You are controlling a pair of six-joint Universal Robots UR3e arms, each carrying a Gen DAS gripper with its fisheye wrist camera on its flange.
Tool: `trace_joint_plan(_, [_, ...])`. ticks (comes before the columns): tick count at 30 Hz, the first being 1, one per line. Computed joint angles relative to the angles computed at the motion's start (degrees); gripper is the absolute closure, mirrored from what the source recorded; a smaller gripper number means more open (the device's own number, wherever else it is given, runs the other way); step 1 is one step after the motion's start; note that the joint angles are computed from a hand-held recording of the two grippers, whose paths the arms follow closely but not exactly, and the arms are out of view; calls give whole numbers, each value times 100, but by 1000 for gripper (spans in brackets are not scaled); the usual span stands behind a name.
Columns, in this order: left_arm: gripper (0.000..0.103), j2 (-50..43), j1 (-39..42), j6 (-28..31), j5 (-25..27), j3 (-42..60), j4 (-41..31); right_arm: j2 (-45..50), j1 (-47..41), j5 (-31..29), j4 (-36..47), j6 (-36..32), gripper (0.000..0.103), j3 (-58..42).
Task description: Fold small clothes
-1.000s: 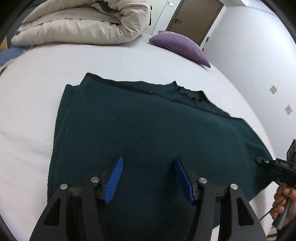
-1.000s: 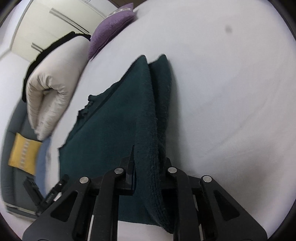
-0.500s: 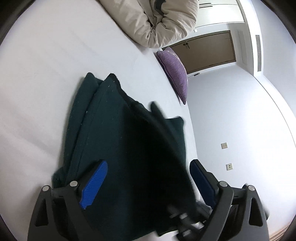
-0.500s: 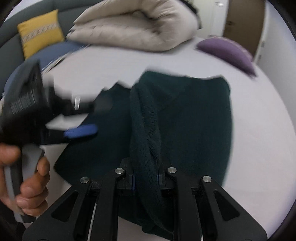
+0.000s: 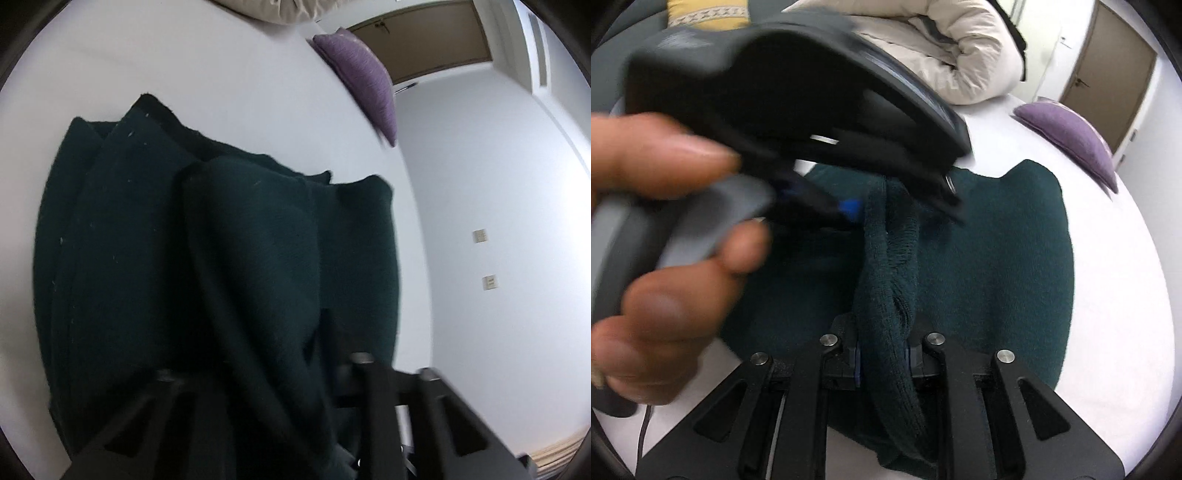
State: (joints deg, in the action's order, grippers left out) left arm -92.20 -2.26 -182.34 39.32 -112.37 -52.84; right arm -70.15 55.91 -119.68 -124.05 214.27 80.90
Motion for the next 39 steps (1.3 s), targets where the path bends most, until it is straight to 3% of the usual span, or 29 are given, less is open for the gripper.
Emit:
trace_joint_plan(4, [88,301,437,715,-209,-140,-757,-578,-87,675,-684,-180,79,694])
trace_joint_plan(9, [88,615,984,1691,-88,97,-1871,-2457,-595,2207,-2553,-242,75,2762])
trace_joint_plan(13, [88,454,1123,2347,93,680,-2611,-3480,-1076,2437,-3237,43,60,3792])
trace_joint_plan(16, [88,169,1001,2561,245,1093,-2782,-3810,-1492,2569,-3305,133,60,4284])
trace_joint_plan(18, [88,1,989,2695,278,1231,-2852,-3364,-1365,2494,-3667,126,60,4338])
trace_joint_plan(21, [88,-258,900,2452,317,1199,-2443,-2626,-1274,2681,-4105,102,60,4236])
trace_joint_plan(25, [85,-57,1375,2838,13,423,-2321,-1447,-888,2772,-4342,340,60,3768])
trace_joint_plan(28, [80,592,1638,2725,97,-77,-1982,-696,-464,2210,-4902,488,60,3632])
trace_joint_plan(30, [78,1227,1813,2602,340,-352,-1718,-804,-363,2072,-5016,585,60,3800])
trace_joint_plan(33, [76,2355,1924,2328,863,-758,-1247,-1279,-491,2369,-5141,639,60,4259])
trace_joint_plan(36, [76,3317,1996,2446,812,-1015,-1434,-1697,-387,2360,-5509,657,60,4669])
trace_joint_plan(39, [76,3400,1255,1945,1194,-1226,-631,-2761,-561,2436,-5894,930,60,5615])
